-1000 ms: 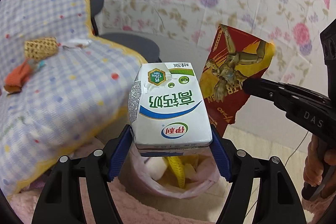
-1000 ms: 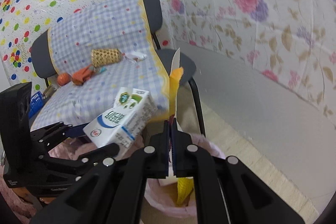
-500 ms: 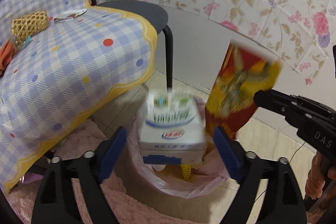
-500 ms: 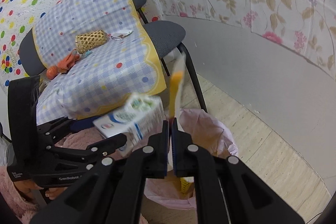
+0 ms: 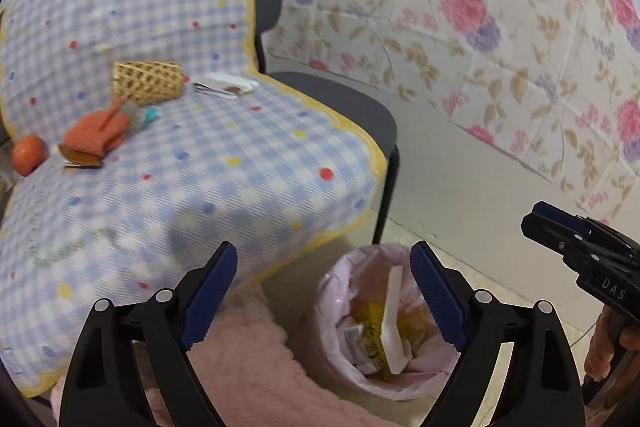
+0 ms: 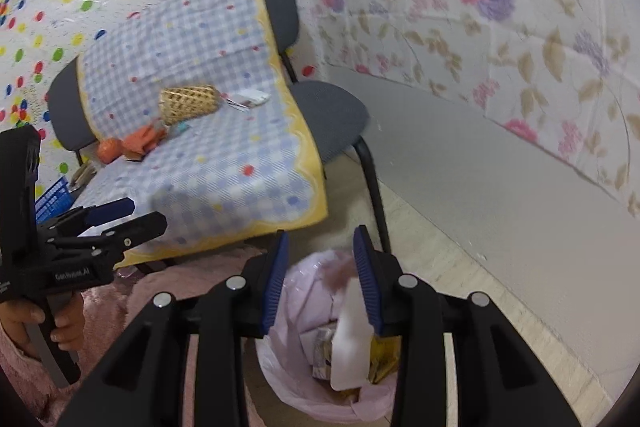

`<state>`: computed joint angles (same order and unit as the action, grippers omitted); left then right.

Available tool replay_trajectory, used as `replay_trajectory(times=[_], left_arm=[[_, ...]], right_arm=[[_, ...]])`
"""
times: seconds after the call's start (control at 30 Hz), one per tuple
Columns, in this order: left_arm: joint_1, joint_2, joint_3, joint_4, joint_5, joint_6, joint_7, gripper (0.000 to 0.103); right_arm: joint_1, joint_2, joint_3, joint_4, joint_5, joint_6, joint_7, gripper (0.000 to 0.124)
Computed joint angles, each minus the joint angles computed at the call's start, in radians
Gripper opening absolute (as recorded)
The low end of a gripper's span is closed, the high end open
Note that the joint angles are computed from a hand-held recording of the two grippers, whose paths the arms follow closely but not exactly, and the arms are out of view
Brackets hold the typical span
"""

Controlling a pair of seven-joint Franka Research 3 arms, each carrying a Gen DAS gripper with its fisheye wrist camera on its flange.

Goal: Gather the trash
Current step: 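Carry carton and packet over the pink bin and open both tools, then move both tools back toward the chair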

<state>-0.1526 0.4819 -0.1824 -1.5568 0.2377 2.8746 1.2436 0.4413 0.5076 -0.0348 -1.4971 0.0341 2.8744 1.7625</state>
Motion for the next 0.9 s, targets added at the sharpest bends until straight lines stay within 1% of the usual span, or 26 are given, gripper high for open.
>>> replay_trajectory(times=[0.03,0.1,0.2,0.27,0.33,0.37,0.43,0.47,0.53,0.63,0.67,0.7,0.8,0.87,0.9], left_arm=[[0.0,-0.011,0.008,-0.012,0.004,0.008,-0.008,0.088],[-0.018,-0.019,0.041,-0.007,0.033,0.004,-0.039,0.088],[-0.025,-0.008,0.059,0.024,0.061,-0.011,-0.069,0.088],[-0.03,0.006,0.07,0.053,0.077,-0.009,-0.092,0.088],[-0.018,0.022,0.055,0.082,0.066,-0.009,-0.093,0.088],[-0.007,0.03,0.041,0.096,0.052,-0.006,-0.088,0.088],[0.007,0.042,0.018,0.116,0.03,0.01,-0.073,0.088],[0.006,0.048,0.017,0.128,0.027,0.024,-0.073,0.088],[0.007,0.049,0.011,0.131,0.021,0.046,-0.065,0.088],[0.028,0.025,-0.011,0.093,0.001,0.068,-0.039,0.088],[0.048,0.006,-0.026,0.063,-0.01,0.073,-0.016,0.088],[0.054,-0.009,-0.023,0.04,-0.011,0.08,-0.007,0.088],[0.075,-0.073,-0.001,-0.061,0.001,0.11,0.014,0.088],[0.083,-0.116,0.027,-0.123,0.009,0.094,0.001,0.088],[0.101,-0.133,0.02,-0.146,-0.004,0.088,0.01,0.088]], right_arm=[[-0.011,0.017,0.019,0.029,0.01,-0.004,-0.021,0.034],[-0.03,0.07,0.054,0.115,0.036,-0.03,-0.067,0.034],[-0.047,0.166,0.087,0.285,0.078,-0.102,-0.116,0.034],[-0.04,0.214,0.082,0.383,0.084,-0.15,-0.131,0.034],[-0.031,0.257,0.075,0.484,0.078,-0.21,-0.15,0.034],[-0.024,0.266,0.066,0.512,0.07,-0.23,-0.156,0.034],[-0.003,0.251,0.034,0.506,0.041,-0.224,-0.147,0.034],[0.005,0.238,0.021,0.488,0.028,-0.213,-0.137,0.034],[0.018,0.188,-0.001,0.409,0.008,-0.173,-0.108,0.034],[0.044,0.14,-0.035,0.321,-0.031,-0.133,-0.045,0.034],[0.052,0.129,-0.041,0.299,-0.039,-0.127,-0.018,0.034],[0.058,0.126,-0.044,0.287,-0.044,-0.123,0.009,0.034],[0.086,0.151,-0.061,0.311,-0.079,-0.135,0.078,0.034],[0.086,0.188,-0.035,0.37,-0.075,-0.168,0.088,0.034],[0.079,0.215,-0.008,0.414,-0.064,-0.188,0.069,0.034]])
